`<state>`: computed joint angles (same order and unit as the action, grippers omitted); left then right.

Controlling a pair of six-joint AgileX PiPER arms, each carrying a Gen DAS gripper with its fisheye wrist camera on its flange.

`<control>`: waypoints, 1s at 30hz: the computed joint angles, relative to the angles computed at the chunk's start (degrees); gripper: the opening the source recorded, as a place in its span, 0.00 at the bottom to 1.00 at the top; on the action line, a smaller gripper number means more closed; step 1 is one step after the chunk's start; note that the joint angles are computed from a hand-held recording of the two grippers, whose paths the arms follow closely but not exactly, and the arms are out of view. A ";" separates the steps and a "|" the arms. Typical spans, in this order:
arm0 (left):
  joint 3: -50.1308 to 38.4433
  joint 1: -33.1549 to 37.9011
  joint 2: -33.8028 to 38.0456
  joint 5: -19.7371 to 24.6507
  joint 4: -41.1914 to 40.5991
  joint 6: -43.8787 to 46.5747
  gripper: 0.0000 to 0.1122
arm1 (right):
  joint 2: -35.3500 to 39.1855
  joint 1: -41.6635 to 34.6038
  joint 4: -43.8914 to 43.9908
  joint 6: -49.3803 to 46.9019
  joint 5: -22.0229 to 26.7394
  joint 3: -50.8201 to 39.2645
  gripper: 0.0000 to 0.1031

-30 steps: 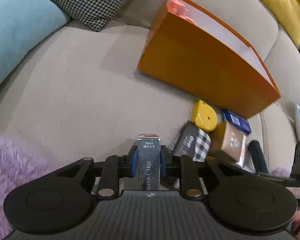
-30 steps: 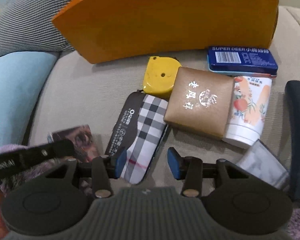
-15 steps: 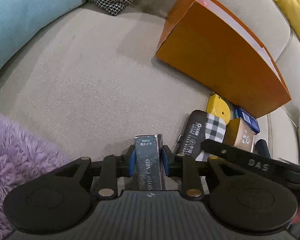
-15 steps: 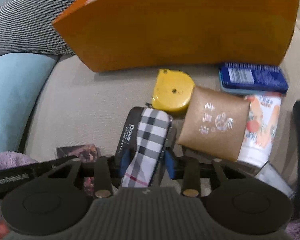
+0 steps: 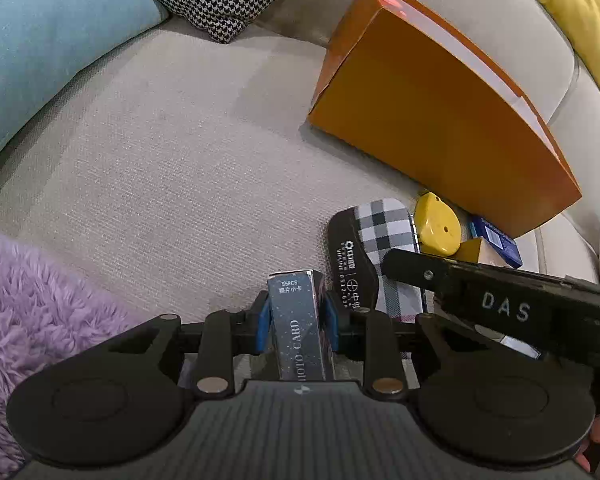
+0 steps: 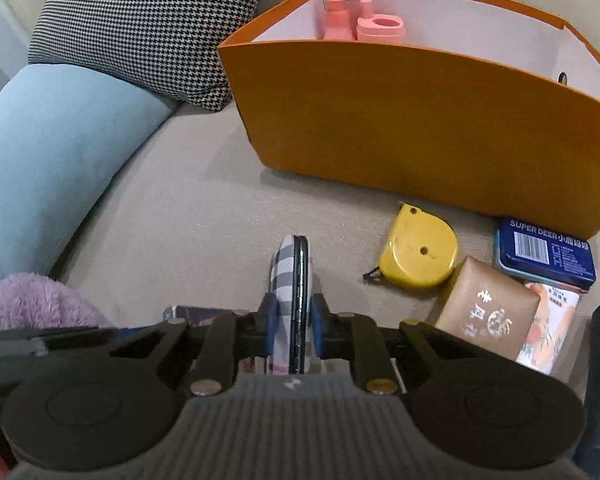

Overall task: Organize rigid objects
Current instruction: 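Grasp the plaid glasses case with the right tool while the left tool holds the card pack, then carry the card pack and glasses case over the shoebox with both tools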

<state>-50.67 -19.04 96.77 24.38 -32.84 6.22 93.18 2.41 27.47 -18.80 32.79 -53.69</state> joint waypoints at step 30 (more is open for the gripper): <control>-35.24 5.69 2.88 21.27 -8.39 12.59 0.22 | -7.13 -21.06 20.97 -20.29 14.05 -12.22 0.14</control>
